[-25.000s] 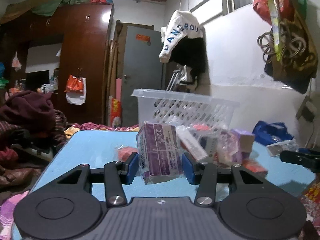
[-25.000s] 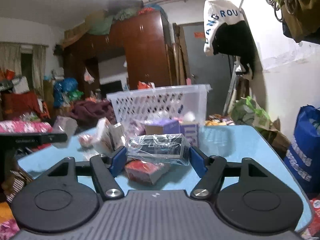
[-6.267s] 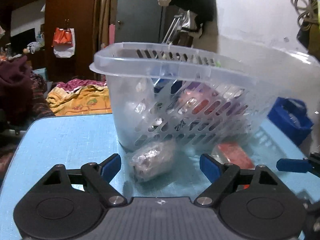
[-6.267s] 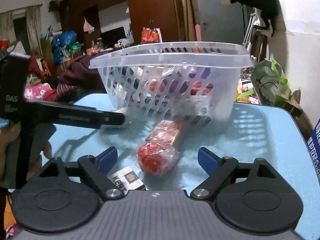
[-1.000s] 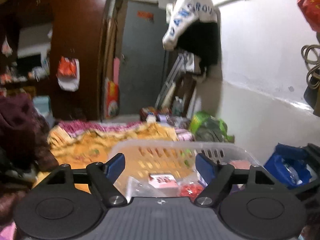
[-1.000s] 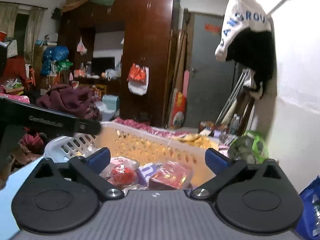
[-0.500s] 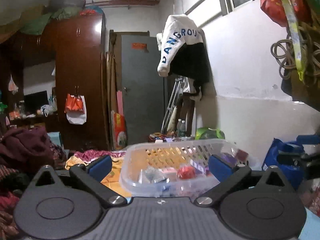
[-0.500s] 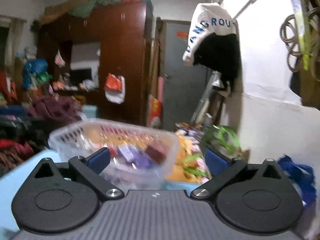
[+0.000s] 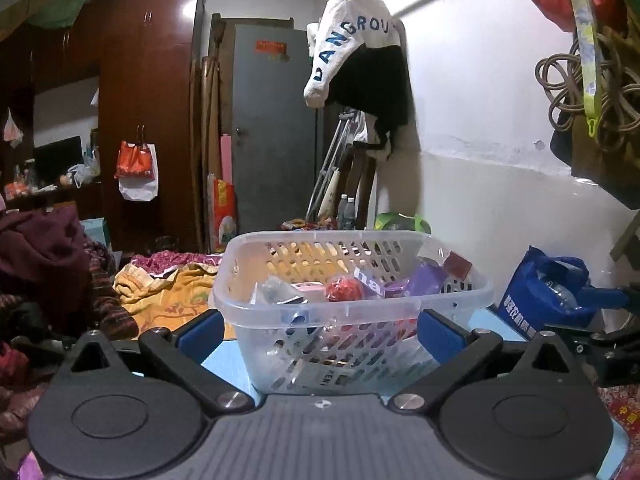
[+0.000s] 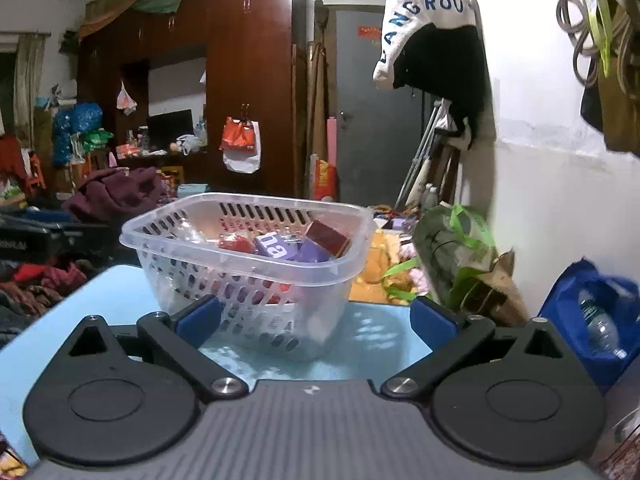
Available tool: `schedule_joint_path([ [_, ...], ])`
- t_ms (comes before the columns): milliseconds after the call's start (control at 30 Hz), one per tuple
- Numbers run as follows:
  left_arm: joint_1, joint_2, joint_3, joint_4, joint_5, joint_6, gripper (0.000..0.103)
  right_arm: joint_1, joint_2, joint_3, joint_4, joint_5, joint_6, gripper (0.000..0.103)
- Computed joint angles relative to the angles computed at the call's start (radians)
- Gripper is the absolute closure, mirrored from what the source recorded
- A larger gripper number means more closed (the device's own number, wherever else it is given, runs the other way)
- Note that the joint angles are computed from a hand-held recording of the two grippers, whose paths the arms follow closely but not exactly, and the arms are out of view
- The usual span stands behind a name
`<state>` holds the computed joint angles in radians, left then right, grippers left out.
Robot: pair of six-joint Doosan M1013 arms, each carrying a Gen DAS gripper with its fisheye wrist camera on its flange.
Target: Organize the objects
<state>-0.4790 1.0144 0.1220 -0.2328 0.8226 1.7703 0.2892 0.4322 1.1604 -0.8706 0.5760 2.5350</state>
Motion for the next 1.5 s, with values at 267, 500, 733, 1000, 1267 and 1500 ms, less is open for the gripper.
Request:
schedule_joint_path([
  [267, -0.006, -0.046, 0.100, 0.021, -0.047, 0.015, 0.000, 0.005, -0.004, 0.022, -0.010, -0.001, 0.024, 0.000],
  [500, -0.010, -0.055, 0.120, 0.029, -0.052, 0.020, 0.000, 0.000, -0.007, 0.029, 0.006, -0.010, 0.023, 0.000],
  [733, -0.012, -0.064, 0.138, 0.029, -0.061, 0.024, 0.000, -0.001, -0.015, 0.035, 0.024, -0.013, 0.004, 0.000],
  [1000, -0.014, -0.058, 0.126, 0.035, -0.054, 0.012, 0.000, -0.001, -0.017, 0.038, 0.033, -0.017, 0.007, 0.000],
  [1267, -0.017, -0.053, 0.123, 0.036, -0.046, 0.007, 0.000, -0.003, -0.018, 0.043, 0.041, -0.018, 0.010, 0.000],
  [1500, -0.017, -0.057, 0.131, 0.033, -0.050, 0.009, 0.000, -0.008, -0.021, 0.050, 0.050, -0.027, 0.019, 0.000],
])
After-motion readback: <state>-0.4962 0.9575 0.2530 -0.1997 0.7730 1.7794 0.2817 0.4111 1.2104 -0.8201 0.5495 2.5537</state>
